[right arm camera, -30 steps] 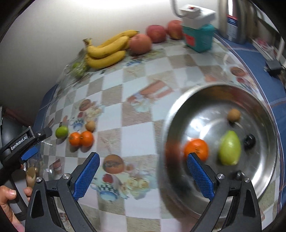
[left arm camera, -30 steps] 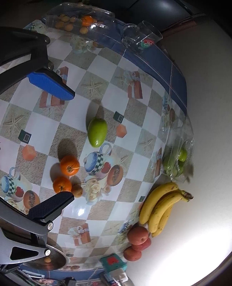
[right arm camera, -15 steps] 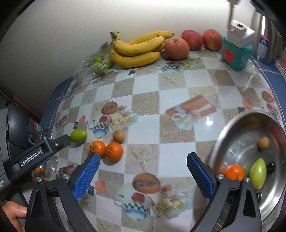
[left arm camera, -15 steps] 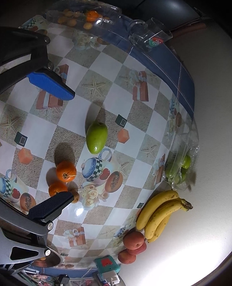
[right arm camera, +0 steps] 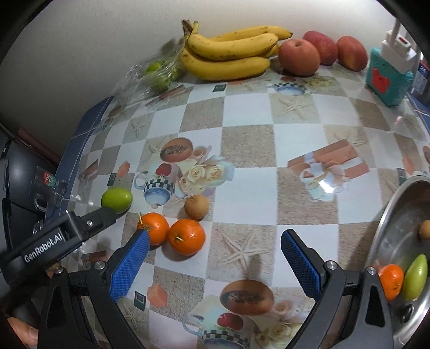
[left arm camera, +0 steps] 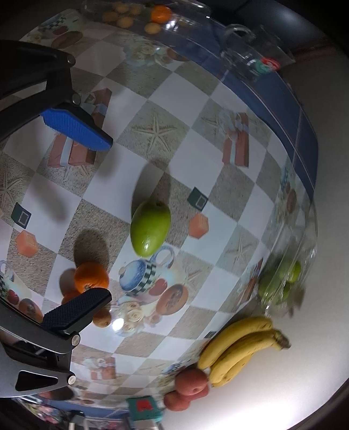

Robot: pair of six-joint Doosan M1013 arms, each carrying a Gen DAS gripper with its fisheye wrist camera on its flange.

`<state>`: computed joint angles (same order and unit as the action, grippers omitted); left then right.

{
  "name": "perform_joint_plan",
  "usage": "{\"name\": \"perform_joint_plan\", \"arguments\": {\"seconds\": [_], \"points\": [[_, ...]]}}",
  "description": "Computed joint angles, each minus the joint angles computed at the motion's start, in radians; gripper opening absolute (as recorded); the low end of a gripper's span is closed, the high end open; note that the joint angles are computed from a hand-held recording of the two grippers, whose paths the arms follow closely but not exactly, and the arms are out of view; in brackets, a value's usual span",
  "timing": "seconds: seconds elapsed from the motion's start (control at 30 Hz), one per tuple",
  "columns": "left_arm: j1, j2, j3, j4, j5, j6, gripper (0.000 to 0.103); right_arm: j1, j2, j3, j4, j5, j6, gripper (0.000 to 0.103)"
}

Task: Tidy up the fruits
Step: 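Withdraw both tools from the basin toward the remaining fruits, then lower both open grippers toward the two tangerines on the table, then close the right gripper on one tangerine while the left gripper grasps the other tangerine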

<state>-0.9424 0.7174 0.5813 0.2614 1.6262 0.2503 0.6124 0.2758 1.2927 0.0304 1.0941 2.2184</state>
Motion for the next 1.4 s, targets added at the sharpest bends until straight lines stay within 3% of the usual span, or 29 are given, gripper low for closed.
{"name": "perform_joint_plan", "arguments": {"seconds": [0.17, 0.37, 0.7, 0.87, 1.0, 1.17, 1.33, 1.4], "points": [[0.005, -0.018, 0.039, -0.003, -0.036, -0.046, 0.103, 0.0, 0.011, 0.0, 0.027, -0.002, -0.019, 0.098], [-0.001, 0.01, 0.0, 0.004, -0.042, 0.01, 0.103, 0.0, 0.016, 0.006, 0.03, -0.004, -0.033, 0.098], [0.005, 0.045, -0.059, -0.051, 0.005, 0.074, 0.103, 0.019, 0.025, 0.001, -0.012, -0.003, -0.067, 0.098], [0.004, 0.038, -0.041, -0.047, -0.007, 0.07, 0.103, 0.029, 0.032, -0.004, -0.033, 0.0, -0.079, 0.097], [0.0, 0.044, -0.054, -0.033, 0.008, 0.084, 0.103, 0.039, 0.041, -0.013, -0.068, 0.014, -0.089, 0.08], [0.003, 0.05, -0.059, -0.043, 0.012, 0.087, 0.103, 0.042, 0.043, -0.011, -0.077, 0.012, -0.087, 0.069], [0.004, 0.054, -0.063, -0.058, -0.001, 0.094, 0.103, 0.032, 0.03, 0.006, -0.006, -0.044, -0.115, 0.039], [0.004, 0.067, -0.084, -0.06, 0.004, 0.107, 0.103, 0.033, 0.03, 0.005, -0.003, -0.043, -0.115, 0.039]]}}
